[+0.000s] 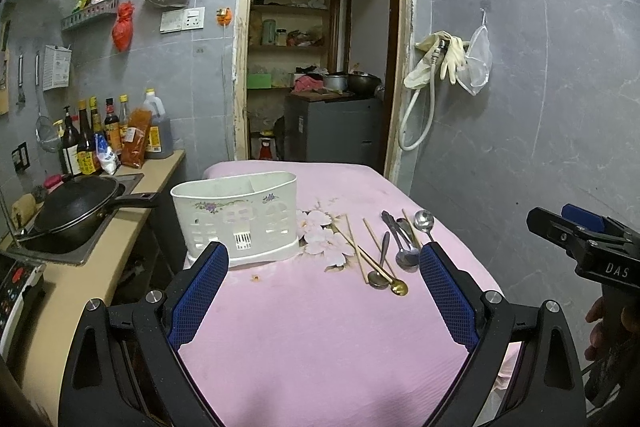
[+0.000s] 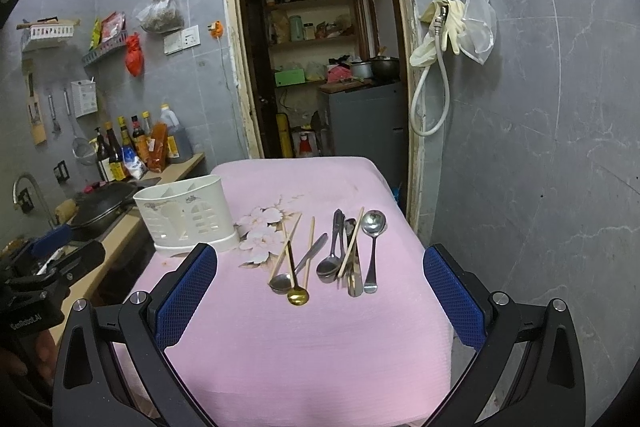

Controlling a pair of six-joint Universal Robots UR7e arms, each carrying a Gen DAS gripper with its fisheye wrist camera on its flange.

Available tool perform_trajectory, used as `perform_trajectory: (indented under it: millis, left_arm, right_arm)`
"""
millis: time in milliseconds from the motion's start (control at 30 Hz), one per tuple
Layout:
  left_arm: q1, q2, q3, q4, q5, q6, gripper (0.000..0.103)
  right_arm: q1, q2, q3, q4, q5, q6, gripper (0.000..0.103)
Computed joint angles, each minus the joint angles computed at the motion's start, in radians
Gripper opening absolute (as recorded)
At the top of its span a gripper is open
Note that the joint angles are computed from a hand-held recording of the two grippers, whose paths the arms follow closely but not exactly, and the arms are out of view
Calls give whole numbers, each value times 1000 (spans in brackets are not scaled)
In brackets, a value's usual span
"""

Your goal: Organize utensils

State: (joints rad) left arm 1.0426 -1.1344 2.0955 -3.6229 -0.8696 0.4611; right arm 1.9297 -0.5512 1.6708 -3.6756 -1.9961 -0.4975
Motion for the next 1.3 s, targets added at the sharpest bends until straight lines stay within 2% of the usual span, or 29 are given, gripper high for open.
perform_trajectory:
  millis: [333, 600, 900, 1033, 1167, 1233, 1300]
  left_arm:
    - [38, 35, -74, 10, -63, 22, 94]
    - [53, 101, -179, 55, -55, 64, 94]
    - [96, 208, -373, 230, -55, -12, 94]
    - [121, 288, -495, 304, -58, -34, 93]
    - [150, 361, -624, 427, -77, -72, 93]
    - [163, 403, -692, 480, -75, -71, 91]
    - [175, 445, -762, 547, -67, -80, 80]
  right_arm:
    - [7, 22, -34, -23, -32, -16, 103]
    - [-8, 48, -108, -19, -63, -29, 103]
    - [-47, 86, -256, 149, -84, -12, 103]
    - [-80, 136, -371, 223, -97, 13, 103]
    - [-114, 213, -540, 370, -163, 63, 103]
    - [-130, 240, -602, 438, -176, 92, 103]
    - [-148, 268, -664, 513, -178, 114, 100]
